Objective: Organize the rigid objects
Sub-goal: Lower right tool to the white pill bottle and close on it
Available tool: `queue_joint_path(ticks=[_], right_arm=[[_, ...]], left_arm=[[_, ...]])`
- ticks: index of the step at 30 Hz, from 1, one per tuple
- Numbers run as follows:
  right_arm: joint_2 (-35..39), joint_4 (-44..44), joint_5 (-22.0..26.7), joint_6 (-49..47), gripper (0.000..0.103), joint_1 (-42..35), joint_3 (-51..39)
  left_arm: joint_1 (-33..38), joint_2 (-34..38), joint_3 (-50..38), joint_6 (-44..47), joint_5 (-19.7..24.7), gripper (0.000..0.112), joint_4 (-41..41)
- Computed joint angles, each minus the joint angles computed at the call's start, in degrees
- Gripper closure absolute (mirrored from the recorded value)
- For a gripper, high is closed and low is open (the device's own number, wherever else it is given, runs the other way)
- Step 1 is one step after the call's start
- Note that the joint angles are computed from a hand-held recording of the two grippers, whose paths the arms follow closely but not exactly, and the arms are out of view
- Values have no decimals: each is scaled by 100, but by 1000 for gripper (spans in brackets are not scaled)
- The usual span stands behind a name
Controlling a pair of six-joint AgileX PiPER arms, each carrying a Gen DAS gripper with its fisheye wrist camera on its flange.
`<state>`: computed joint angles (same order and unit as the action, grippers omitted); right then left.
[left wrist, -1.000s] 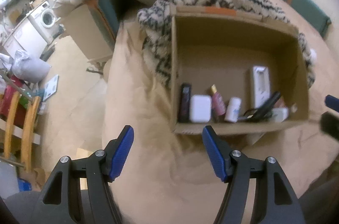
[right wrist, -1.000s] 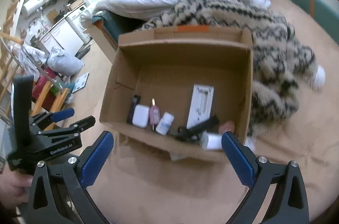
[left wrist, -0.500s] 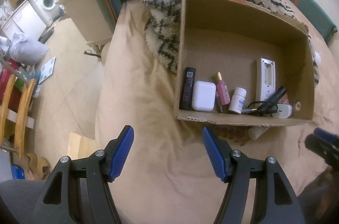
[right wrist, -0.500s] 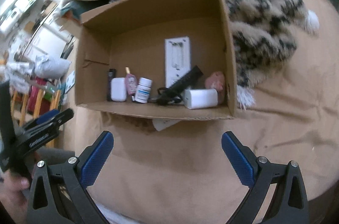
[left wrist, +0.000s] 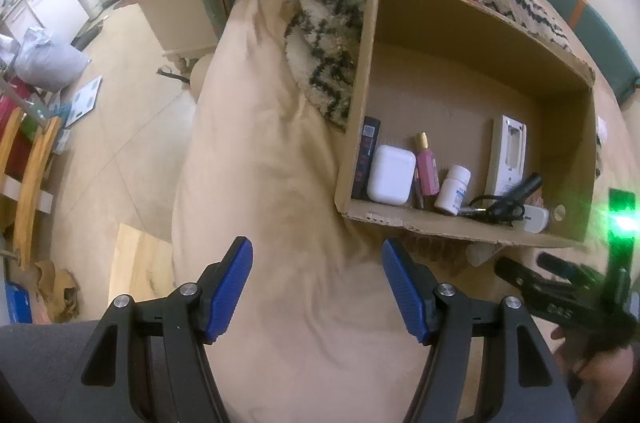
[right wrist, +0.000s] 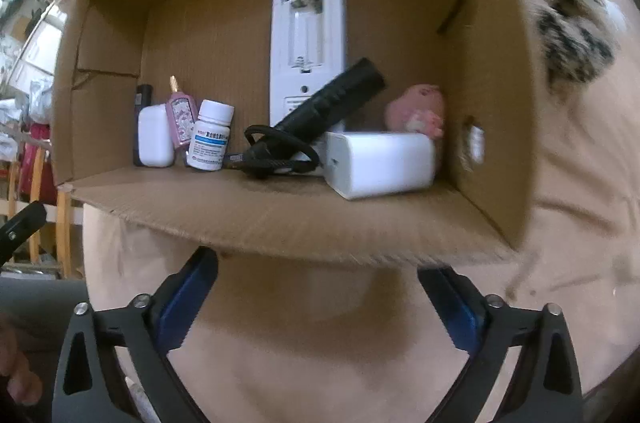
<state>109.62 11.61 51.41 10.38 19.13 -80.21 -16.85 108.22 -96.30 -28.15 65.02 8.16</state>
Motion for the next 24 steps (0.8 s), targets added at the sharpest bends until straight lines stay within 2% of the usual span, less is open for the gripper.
queue_joint_path(ticks=[1,14,15,16,17,18,24], right_arm=[[72,2,-18,-22,7,38,-52],[571,-337,-75,183,8,416,-465],[629,-422,-31,228,17,449,-556],[746,-505,110,259,30,485,-779],[751,-447,112,203,36,493,-804],[790,-342,144,152,49,504,-894],[657,-271,213,177,48,603,-959]], left_arm=[[8,12,7,23,6,48,-10],[-47,255,-57,173,29,48,-98],[-39,278,-66,234,12,48,-182],[-39,299,-70,285,-1,48,-254],[-54,313,-72,296,-4,48,-251],[-85,325,-73,274,-1,48,-200],[-173,405,-97,166,23,48,38]])
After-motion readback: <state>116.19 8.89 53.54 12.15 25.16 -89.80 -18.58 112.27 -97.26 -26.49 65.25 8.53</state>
